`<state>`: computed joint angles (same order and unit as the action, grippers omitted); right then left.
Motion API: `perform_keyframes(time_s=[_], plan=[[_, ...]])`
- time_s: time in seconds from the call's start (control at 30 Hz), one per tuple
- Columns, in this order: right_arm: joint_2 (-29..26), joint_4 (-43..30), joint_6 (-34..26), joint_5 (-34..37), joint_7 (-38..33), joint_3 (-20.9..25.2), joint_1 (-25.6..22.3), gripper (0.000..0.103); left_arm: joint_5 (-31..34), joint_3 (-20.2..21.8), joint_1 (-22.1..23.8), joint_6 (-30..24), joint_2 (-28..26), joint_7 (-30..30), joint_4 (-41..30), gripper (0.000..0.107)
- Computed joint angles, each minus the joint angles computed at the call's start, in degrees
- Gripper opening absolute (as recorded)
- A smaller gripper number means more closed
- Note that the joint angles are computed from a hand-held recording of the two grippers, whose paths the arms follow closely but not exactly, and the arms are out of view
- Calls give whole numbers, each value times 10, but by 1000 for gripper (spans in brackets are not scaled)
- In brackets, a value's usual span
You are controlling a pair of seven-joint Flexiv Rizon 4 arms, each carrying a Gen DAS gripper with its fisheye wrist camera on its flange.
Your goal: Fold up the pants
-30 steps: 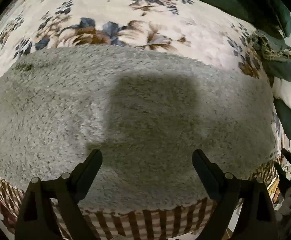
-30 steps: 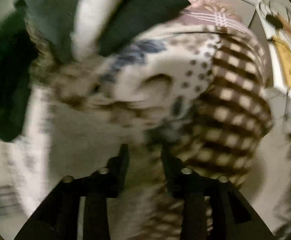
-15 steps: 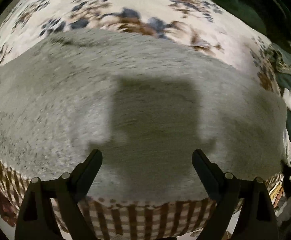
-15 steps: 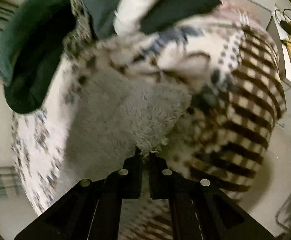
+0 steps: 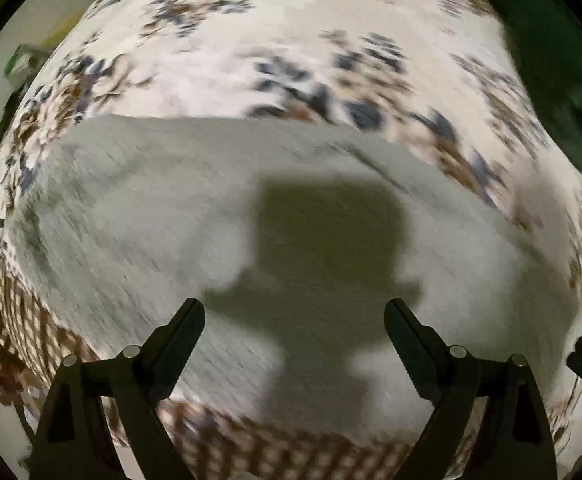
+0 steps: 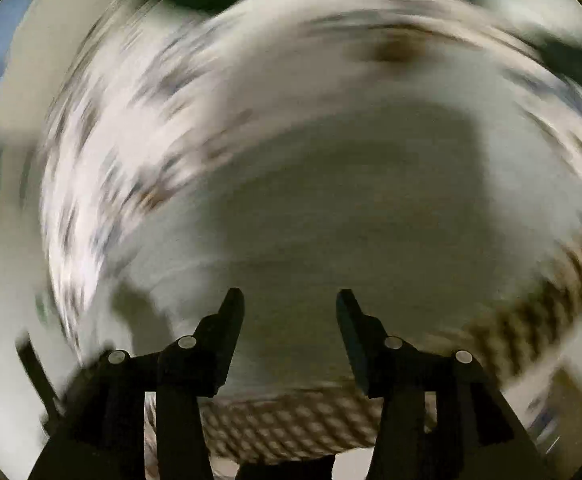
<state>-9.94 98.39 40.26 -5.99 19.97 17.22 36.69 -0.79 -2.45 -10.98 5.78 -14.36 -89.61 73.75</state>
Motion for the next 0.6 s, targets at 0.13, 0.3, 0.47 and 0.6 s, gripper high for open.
perform_keyframes(time_s=[0.13, 0.3, 0.47, 0.6], plan=[[-136, -121, 35, 79, -76, -18, -26, 52, -81, -8, 34, -56, -91, -35, -91, 91], [-208, -172, 53, 116, 24, -42, -17, 52, -154, -29, 36, -145, -194, -89, -193, 89], [-205, -174, -6, 65, 131, -67, 5, 4, -130, -22, 17, -186, -252, -99, -277, 13], [-173, -157, -37, 6, 162, -74, 17, 3, -139, -26, 19, -181, -256, -80, -298, 12]])
